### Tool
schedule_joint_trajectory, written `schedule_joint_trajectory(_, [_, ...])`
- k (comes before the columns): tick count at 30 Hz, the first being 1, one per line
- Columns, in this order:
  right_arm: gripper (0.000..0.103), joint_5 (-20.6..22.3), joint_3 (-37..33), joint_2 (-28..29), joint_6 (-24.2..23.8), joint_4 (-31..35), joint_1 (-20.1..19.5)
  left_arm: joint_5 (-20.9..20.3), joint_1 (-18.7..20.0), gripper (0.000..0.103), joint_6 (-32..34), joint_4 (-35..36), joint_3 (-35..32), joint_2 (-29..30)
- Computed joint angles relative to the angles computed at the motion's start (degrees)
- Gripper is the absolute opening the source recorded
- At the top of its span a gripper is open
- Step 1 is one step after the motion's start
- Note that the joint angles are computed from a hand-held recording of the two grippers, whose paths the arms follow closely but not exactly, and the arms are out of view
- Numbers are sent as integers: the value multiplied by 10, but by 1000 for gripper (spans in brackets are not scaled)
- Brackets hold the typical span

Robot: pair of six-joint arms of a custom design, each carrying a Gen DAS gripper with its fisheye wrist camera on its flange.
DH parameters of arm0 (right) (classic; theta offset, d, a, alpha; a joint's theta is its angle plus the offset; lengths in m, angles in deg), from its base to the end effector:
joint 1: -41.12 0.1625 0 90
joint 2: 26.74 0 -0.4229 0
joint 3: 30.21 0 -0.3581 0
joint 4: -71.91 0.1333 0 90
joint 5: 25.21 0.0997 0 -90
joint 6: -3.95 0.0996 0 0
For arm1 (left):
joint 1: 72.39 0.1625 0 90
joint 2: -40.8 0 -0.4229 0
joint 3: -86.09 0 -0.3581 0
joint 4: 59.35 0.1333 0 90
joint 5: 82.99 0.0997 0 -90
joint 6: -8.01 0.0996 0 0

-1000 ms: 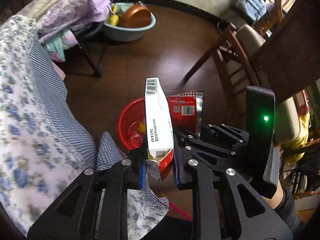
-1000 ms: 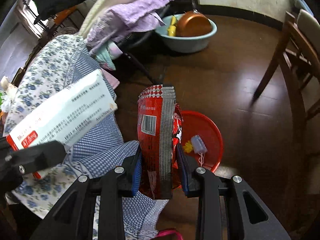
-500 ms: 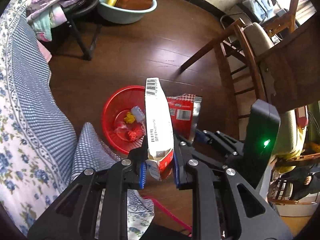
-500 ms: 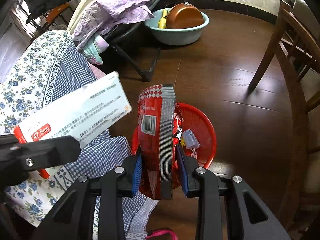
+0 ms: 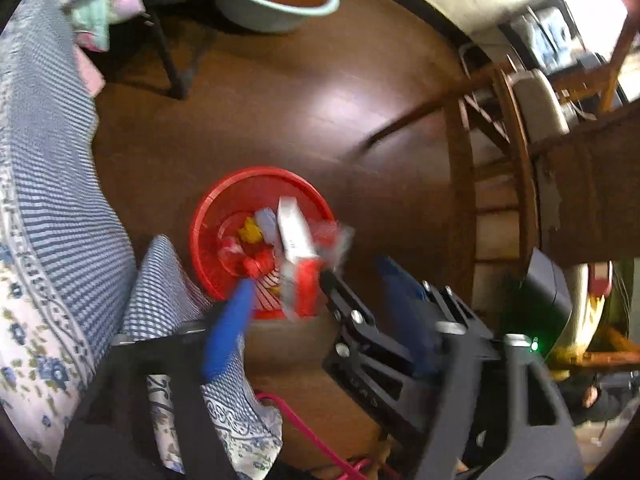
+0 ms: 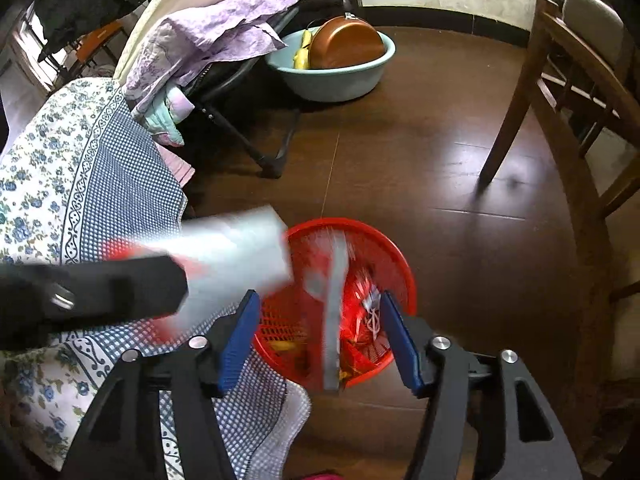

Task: Collect trash
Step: 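Open both grippers to drop the box and bag into the wastebasket, then move both tools back over the bed toward the remaining trash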

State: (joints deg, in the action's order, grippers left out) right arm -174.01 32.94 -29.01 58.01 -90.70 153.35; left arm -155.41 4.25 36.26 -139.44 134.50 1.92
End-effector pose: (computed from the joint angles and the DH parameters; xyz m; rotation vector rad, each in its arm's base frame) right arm 0.3112 -0.6343 -0.1638 -0.7481 -2.1449 0.9725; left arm -0.0131 -0.7624 0.2459 1.0767 2.6224 0.5381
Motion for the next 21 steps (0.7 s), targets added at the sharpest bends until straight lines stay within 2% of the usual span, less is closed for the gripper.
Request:
schedule_joint_trajectory(6, [62, -9, 7, -11, 17, 42, 8, -11, 0, 73, 4, 9, -21, 2])
schedule_joint_trajectory(11, [70, -30, 17, -24, 44, 71, 22, -19, -3, 73, 15, 0, -14, -14])
schedule_joint_trajectory(14, [75, -41, 17, -29, 55, 85, 32, -19, -9, 73, 50, -29, 10, -35])
schedule_joint_trajectory(17, [76, -49, 5, -31, 62, 109, 41, -25, -11, 75, 71, -44, 16, -49])
schedule_joint_trajectory(21, [77, -59, -22, -27, 55, 124, 55, -47, -9, 79, 71, -38, -10, -54])
